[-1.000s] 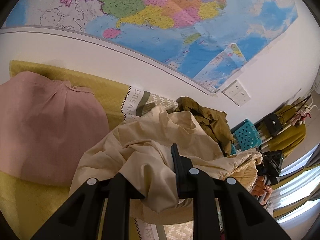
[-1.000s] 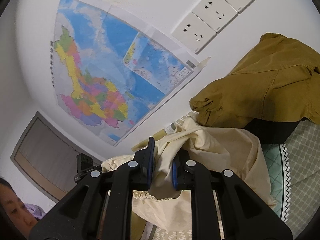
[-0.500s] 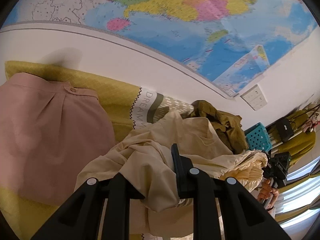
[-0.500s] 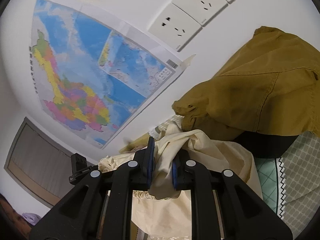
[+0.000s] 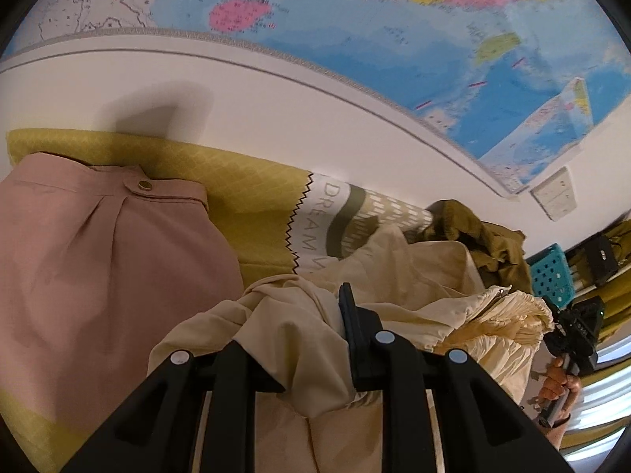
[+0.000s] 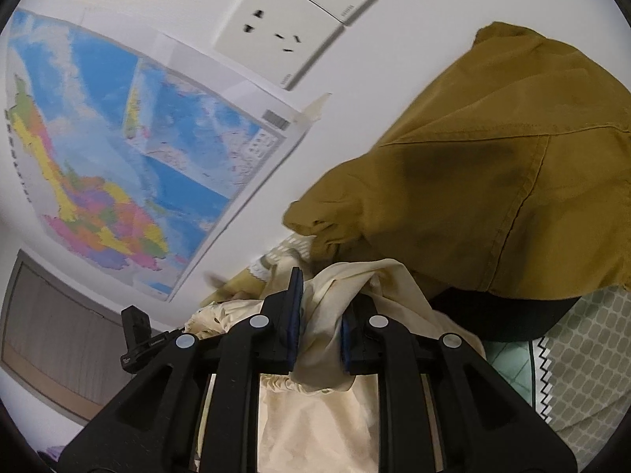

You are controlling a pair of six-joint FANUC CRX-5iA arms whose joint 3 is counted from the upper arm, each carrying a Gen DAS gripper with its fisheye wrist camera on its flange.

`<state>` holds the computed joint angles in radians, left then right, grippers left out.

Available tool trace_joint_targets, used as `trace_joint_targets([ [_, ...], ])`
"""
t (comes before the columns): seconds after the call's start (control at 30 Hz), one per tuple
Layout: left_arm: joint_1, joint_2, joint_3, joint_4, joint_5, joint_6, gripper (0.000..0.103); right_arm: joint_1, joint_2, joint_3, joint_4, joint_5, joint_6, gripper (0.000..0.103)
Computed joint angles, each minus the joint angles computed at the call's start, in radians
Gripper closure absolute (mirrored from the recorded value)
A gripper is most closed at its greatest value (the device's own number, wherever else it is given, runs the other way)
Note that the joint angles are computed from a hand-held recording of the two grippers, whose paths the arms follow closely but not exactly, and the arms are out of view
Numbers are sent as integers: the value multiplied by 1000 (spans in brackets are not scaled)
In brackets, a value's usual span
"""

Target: Fold large clothes

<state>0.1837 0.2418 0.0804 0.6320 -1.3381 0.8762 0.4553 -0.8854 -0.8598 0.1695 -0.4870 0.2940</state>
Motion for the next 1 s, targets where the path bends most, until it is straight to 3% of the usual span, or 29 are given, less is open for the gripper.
trace_joint_targets([
  [0.17, -27, 30, 28, -45, 19, 53, 82, -19, 46, 15, -12, -2, 9, 79],
  [0.23, -39, 41, 41, -71, 27, 72, 82, 2, 46, 5, 54, -9, -47, 73],
  [0.3, -49, 53, 51, -89, 36, 88, 82, 56, 28, -22, 199, -34, -153, 60],
  [0.33, -54, 57, 53, -93, 39, 96, 82, 84, 8, -45, 281, -41, -224, 48],
  [0.47, -69, 67, 62, -126, 59, 122, 82, 235, -67, -116, 647, -184, -498, 34],
  [0.53, -74, 72, 64, -137, 64, 131, 82, 355, -95, -140, 809, -303, -583, 34],
  [0.57, -77, 73, 64, -142, 68, 132, 82, 426, -85, -137, 855, -345, -551, 34],
  [0.67, -85, 69, 63, -151, 74, 124, 80, 517, 34, -73, 810, -414, -419, 35],
  [0.8, -83, 37, 34, -126, 86, 84, 68, 470, 257, 6, 704, -367, -253, 36],
  [0.87, -67, 10, -3, -68, 87, 35, 58, 451, 368, 36, 721, -406, -215, 40],
  [0.93, -43, -17, -54, 19, 70, -15, 45, 418, 417, 50, 714, -386, -195, 60],
  [0.97, -29, -30, -84, 71, 53, -48, 33, 391, 435, 51, 709, -360, -185, 64],
  [1.0, -17, -53, -116, 110, 42, -85, 32, 382, 434, 49, 701, -349, -181, 74],
])
